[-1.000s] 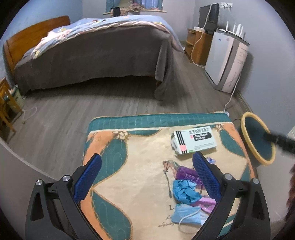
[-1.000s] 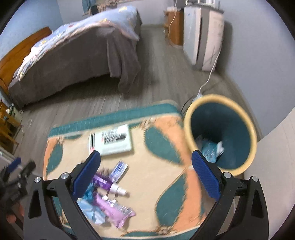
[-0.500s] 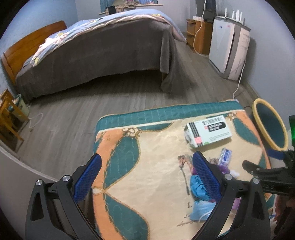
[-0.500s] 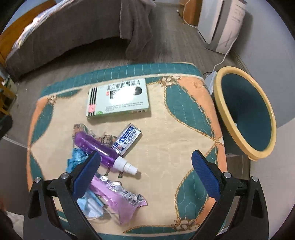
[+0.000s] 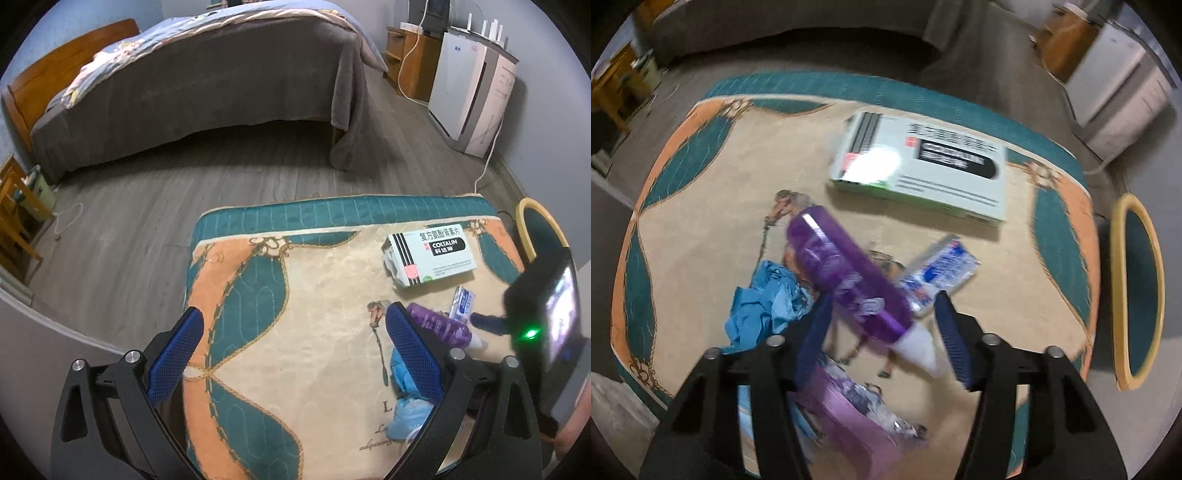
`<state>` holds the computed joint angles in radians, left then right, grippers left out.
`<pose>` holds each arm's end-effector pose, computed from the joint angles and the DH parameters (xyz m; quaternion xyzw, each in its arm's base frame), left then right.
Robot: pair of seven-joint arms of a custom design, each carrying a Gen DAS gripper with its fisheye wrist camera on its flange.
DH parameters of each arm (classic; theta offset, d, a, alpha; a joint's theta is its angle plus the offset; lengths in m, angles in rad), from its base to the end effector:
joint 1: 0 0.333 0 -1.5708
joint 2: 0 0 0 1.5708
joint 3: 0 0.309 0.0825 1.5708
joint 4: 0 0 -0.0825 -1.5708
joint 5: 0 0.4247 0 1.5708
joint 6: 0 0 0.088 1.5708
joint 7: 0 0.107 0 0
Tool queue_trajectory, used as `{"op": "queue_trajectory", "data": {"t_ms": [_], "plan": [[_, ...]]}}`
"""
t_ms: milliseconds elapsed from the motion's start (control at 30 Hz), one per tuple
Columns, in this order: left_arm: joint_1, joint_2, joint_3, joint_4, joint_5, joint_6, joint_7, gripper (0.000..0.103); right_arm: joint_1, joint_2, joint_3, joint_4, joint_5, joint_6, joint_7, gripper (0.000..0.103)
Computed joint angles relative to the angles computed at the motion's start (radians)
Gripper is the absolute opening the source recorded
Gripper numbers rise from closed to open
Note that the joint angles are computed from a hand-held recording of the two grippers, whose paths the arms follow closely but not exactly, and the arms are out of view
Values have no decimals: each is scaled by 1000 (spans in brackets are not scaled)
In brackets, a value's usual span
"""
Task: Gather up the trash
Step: 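Grasp the purple spray bottle with the right tool, then lift the purple bottle with the right tool while the left tool grasps the blue glove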
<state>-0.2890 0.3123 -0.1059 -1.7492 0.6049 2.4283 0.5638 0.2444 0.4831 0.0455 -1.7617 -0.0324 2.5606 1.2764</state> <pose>0.6562 -0.2648 0.4076 -0.7531 0.5949 -0.1583 0.2322 0.6876 0.2026 0.2937 -0.8734 0.4607 -0.1123 0.1105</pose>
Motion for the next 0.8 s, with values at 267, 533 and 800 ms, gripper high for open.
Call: {"op": "queue_trajectory", "data": {"t_ms": [267, 533, 800], "plan": [[14, 3, -6, -5, -54, 9, 13, 98, -25, 19, 26, 34, 65, -31, -48, 35], [22, 38, -31, 10, -170, 56, 71, 98, -80, -79, 26, -12, 175, -51, -64, 35], [-8, 123, -58, 91, -283, 27, 213, 98, -129, -149, -11, -15, 204, -56, -33, 35]]}}
